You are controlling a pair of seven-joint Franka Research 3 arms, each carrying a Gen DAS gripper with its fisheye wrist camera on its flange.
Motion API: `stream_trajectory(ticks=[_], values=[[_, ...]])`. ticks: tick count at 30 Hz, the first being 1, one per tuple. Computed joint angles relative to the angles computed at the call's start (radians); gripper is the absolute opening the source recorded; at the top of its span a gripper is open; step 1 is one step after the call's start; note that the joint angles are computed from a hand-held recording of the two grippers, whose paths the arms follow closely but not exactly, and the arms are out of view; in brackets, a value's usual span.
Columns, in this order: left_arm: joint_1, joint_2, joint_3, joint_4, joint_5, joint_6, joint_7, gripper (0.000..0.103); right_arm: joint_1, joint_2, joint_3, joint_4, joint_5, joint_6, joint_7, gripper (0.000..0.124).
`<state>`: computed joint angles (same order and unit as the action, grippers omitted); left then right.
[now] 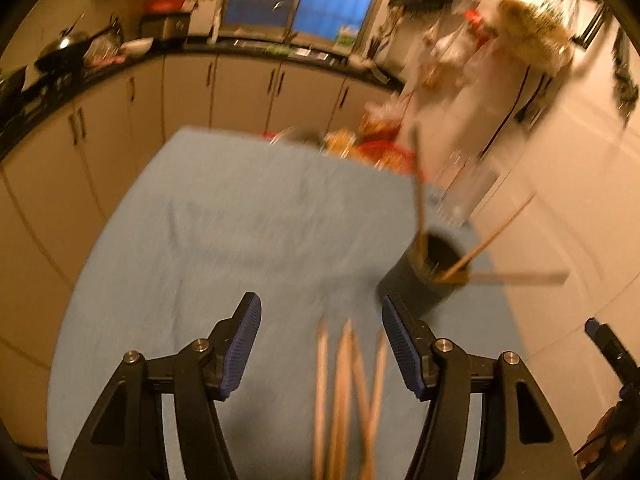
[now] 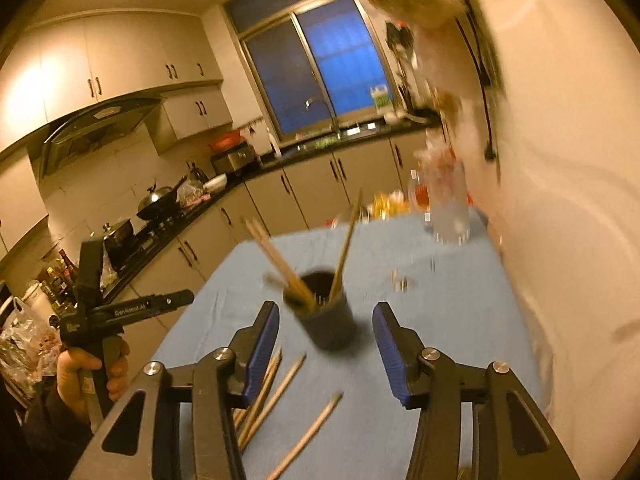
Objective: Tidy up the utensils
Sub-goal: 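Move both open grippers back to the remaining chopsticks on the towel, then close the left gripper on a chopstick while the right gripper grasps another chopstick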
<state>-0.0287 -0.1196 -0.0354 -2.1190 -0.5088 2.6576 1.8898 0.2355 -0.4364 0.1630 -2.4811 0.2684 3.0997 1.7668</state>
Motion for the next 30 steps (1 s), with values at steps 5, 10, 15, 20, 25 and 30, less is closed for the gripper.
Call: stream_trajectory(ticks=[5, 10, 15, 20, 25, 30], values=[[0.012, -0.029, 0.011, -0.093, 0.003, -0.016, -0.031, 0.064, 0.123, 0.008, -0.084, -0.052, 0.089, -0.025, -0.041, 0.053], [0.008, -0.067, 0.022, -0.159, 0.037, 0.006, -0.034, 0.064, 0.175, 0.018, -0.112, -0.076, 0.154, -0.068, -0.073, 0.053], [-0.004, -0.084, 0.036, -0.18, 0.061, 0.008, -0.03, 0.064, 0.182, 0.026, -0.096, -0.092, 0.178, -0.066, -0.083, 0.053], [-0.013, -0.076, 0.045, -0.165, 0.06, -0.016, -0.016, 0.064, 0.249, 0.068, -0.141, -0.062, 0.248, -0.088, -0.143, 0.052], [0.001, -0.013, 0.03, -0.091, 0.067, -0.061, -0.038, 0.064, 0.276, 0.134, -0.157, 0.009, 0.321, -0.111, -0.227, 0.051], [0.03, 0.121, -0.013, 0.064, 0.096, -0.14, -0.085, 0.058, 0.327, 0.263, -0.212, 0.147, 0.536, -0.179, -0.396, 0.043]])
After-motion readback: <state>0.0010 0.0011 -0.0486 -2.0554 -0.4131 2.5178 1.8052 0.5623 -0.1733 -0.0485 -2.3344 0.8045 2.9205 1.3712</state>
